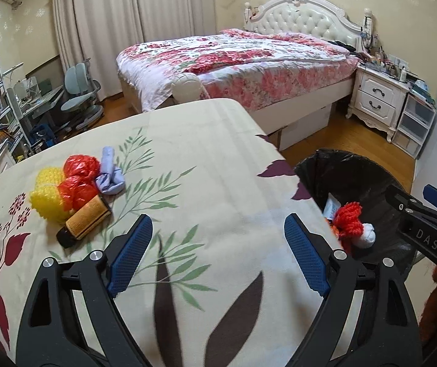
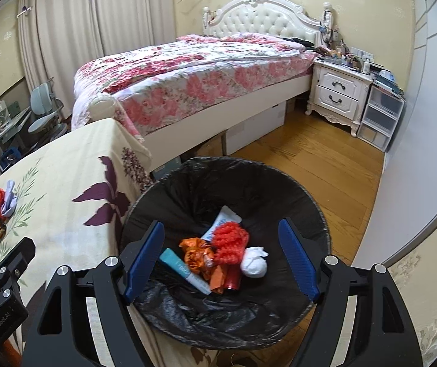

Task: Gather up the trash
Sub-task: 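Move both tools back over the bed toward the brown bottle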

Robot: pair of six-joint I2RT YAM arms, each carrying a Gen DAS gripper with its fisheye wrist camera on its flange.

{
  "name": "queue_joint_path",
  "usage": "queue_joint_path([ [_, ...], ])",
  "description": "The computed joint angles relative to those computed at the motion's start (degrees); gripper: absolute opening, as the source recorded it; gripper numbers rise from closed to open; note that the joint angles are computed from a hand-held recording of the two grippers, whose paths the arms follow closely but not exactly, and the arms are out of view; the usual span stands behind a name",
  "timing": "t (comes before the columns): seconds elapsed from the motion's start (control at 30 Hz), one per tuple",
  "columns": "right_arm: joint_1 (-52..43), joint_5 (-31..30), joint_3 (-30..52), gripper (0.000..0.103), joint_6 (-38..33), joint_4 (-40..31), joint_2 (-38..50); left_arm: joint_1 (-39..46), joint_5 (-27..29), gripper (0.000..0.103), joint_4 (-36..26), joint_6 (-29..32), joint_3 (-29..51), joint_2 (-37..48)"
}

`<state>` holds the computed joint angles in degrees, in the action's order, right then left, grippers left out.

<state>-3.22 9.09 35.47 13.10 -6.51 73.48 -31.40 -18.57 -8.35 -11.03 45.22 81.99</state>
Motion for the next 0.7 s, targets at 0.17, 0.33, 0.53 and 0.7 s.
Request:
queue_joint_path([
  [0.17, 6.3, 0.9, 1.1, 0.075, 2.5, -0.7, 1.4, 5.9, 1.7, 0.086, -1.5, 1.2, -4.4, -5.7],
  [0.33, 14.1, 2.8, 2.9, 0.075, 4.4, -1.2, 3.7, 13.1, 4.2, 0.086, -3.5, 3.4, -8.2, -11.1],
  [0.53, 22.7, 3.4, 6.5, 0.075, 6.6, -2.1, 7.3, 24.3, 8.6, 0.086, -5.5, 7.4, -11.0, -16.1],
  [0.7, 28.9, 3.5, 10.8, 0.075, 8.1, -2.8, 11.9, 32.5, 11.6, 0.086, -6.6, 11.0, -12.0, -18.3],
])
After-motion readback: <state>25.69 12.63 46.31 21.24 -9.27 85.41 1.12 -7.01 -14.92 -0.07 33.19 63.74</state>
